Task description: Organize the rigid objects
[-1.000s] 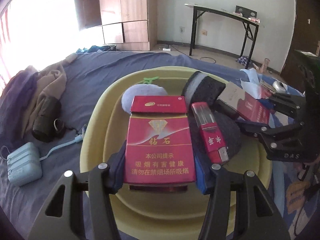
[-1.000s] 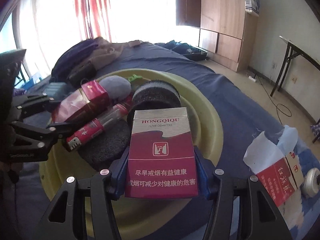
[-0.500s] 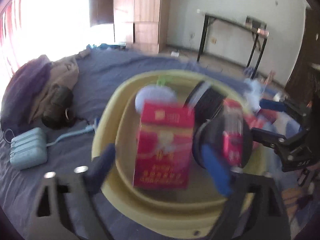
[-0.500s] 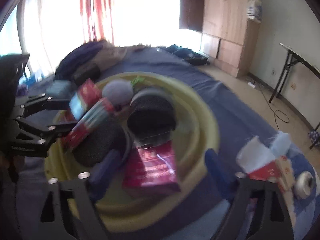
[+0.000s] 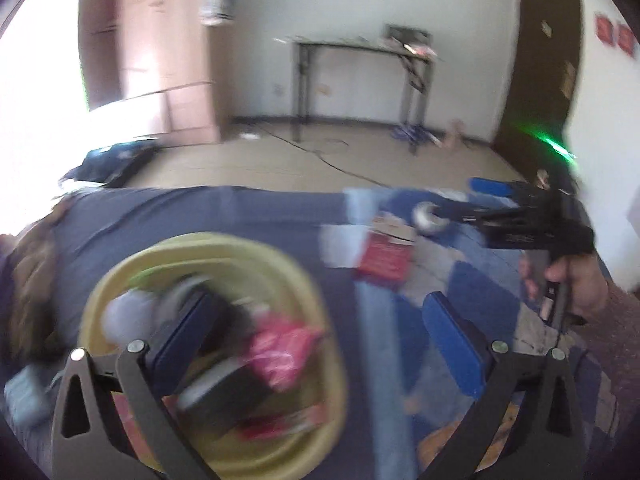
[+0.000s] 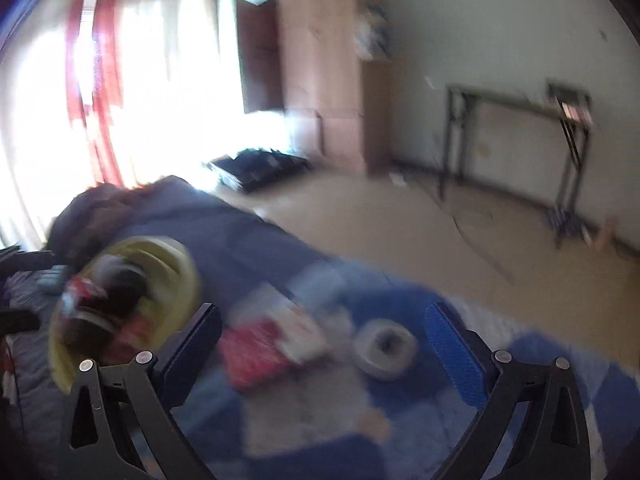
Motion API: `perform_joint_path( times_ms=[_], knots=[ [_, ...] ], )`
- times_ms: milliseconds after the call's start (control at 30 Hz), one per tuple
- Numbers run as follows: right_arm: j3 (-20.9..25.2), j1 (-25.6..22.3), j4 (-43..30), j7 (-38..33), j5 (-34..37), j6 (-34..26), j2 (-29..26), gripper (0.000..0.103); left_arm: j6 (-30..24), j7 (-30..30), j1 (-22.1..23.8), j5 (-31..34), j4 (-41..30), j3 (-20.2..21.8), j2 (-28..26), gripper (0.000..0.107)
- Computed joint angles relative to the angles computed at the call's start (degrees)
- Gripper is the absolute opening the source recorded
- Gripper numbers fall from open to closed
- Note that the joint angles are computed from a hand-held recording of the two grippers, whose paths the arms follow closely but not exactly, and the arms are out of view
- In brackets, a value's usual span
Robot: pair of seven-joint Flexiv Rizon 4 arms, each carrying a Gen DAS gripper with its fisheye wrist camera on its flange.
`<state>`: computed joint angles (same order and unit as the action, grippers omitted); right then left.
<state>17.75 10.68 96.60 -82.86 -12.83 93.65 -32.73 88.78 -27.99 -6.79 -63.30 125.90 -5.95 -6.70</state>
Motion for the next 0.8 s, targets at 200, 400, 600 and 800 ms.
perform_joint_path(
  times_ms=[200, 400, 600, 800],
  knots=[
    [-0.9, 0.3, -5.8, 4.0, 4.3, -9.4, -4.4, 0.103, -19.7, -21.3, -0.5, 32.0, -15.9, 6.0, -12.7, 0.103],
    [-4.9, 4.0, -9.2, 6.4, 5.4, -10.8, -6.9, 0.103, -18.6, -28.2, -1.0, 45.5, -23.0, 6.8, -19.4, 0.103],
    [-15.9, 12.1, -8.1, 14.7, 0.5, -8.0, -7.4, 0.073, -19.3, -33.6, 0.7, 50.2, -28.0, 5.5, -24.1, 0.084],
    [-16.5, 12.5, -6.0, 16.1, -2.5, -4.6, -7.2, 0.049, -13.7, -33.8, 1.9, 51.7, -24.7, 3.5, -22.6, 0.057]
  ],
)
